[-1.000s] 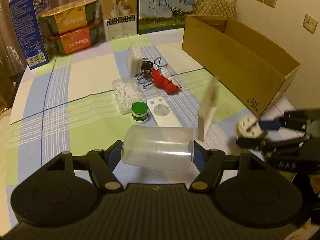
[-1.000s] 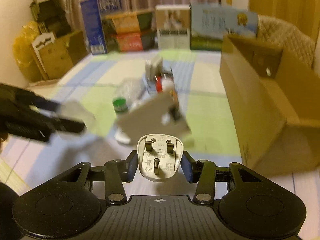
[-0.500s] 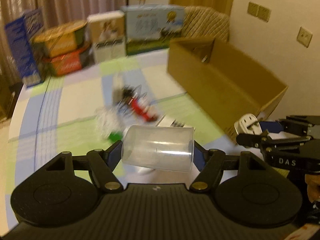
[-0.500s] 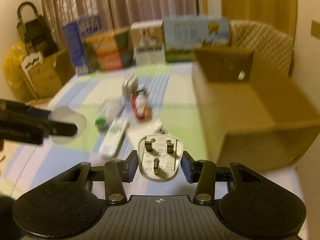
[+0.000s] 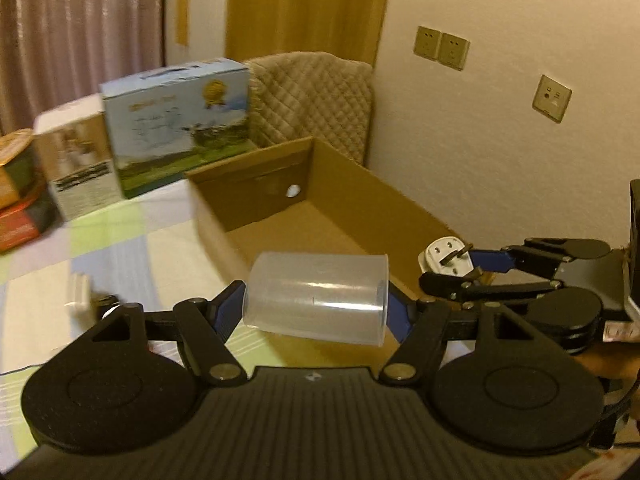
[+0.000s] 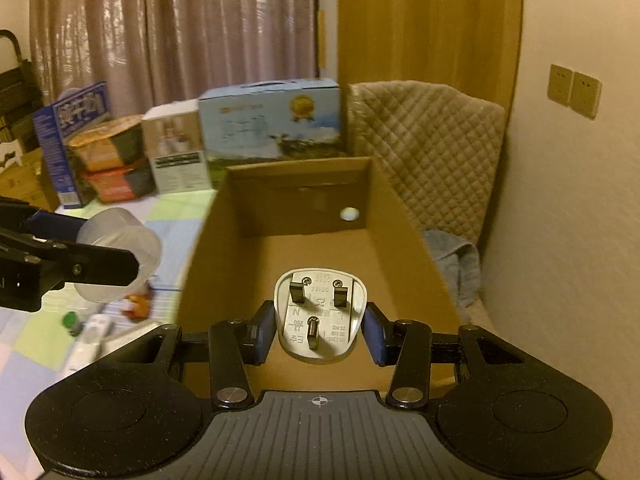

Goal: Organize rigid objects
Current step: 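Carry the cup and plug over the cardboard box and open both tools to drop them, then move both open tools back over the table items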

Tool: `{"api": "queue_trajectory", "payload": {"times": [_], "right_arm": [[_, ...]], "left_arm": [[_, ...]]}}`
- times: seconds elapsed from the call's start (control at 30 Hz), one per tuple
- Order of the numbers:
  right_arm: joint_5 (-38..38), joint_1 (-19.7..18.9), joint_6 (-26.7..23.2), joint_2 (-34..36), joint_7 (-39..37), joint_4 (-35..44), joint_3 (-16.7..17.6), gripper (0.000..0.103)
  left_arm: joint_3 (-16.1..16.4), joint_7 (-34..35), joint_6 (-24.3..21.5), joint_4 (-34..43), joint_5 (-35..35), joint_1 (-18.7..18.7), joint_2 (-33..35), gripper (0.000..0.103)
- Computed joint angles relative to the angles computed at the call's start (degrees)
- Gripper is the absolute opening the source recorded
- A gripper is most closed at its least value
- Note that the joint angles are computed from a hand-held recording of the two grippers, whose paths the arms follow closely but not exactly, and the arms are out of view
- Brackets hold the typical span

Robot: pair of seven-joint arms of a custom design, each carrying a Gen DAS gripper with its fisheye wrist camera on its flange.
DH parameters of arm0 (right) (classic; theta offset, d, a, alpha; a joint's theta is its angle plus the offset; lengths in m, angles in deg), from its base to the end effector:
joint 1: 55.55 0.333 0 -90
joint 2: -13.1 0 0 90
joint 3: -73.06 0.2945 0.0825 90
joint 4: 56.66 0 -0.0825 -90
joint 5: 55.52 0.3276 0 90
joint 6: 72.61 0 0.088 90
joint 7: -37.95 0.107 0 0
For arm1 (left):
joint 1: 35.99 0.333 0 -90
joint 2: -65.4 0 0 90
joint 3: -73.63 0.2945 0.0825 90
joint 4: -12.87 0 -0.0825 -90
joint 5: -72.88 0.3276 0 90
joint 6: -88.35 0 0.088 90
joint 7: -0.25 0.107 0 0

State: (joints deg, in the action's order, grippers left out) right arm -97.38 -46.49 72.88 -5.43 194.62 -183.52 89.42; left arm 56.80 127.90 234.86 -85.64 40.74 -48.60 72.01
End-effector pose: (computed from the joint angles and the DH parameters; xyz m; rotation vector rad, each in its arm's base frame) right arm 0.4044 0.2176 0.5715 -1.5086 1.8849 -0.8571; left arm 0.5210 -0.2743 0.5885 -1.0116 2.4922 -1.1920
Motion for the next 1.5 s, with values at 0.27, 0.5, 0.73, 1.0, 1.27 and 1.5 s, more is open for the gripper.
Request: {"api": "queue_trajectory", "payload": {"times": [0.27, 0.5, 0.73, 1.0, 1.27, 1.5], "right_arm": [[1.45, -2.22, 3.78, -1.31, 0.00, -4.35, -1.65, 0.043], [2.69, -3.61, 5.49, -1.36, 0.46, -5.58, -1.03, 0.043], [3.42, -3.64, 6.17, 0.25, 0.14, -4.76, -0.62, 0.043], [0.96, -2.86, 6.91, 3.48, 1.13, -2.33, -1.52, 0.054], [-3.26, -2.33, 6.23, 0.77, 7.06, -1.27, 0.04, 0.067], [-4.07, 0.08, 3.54, 0.09, 9.04, 2.21, 3.65, 0.069]], "left_arm": [[-2.44, -3.76, 1.49, 5.69, 7.30, -1.59, 7.28, 0.068], [-3.40, -4.55, 4.00, 4.10, 7.81, -0.27, 6.31, 0.083], [-2.06, -5.22, 5.42, -0.43, 6.66, 1.13, 2.44, 0.083], [0.84, -4.87, 7.68, -7.17, 5.47, 1.54, -2.68, 0.083], [5.57, -4.67, 9.68, -15.13, 5.96, 2.29, -9.20, 0.083], [11.18, -7.48, 9.79, -23.99, 8.33, 3.61, -16.91, 0.084]]}}
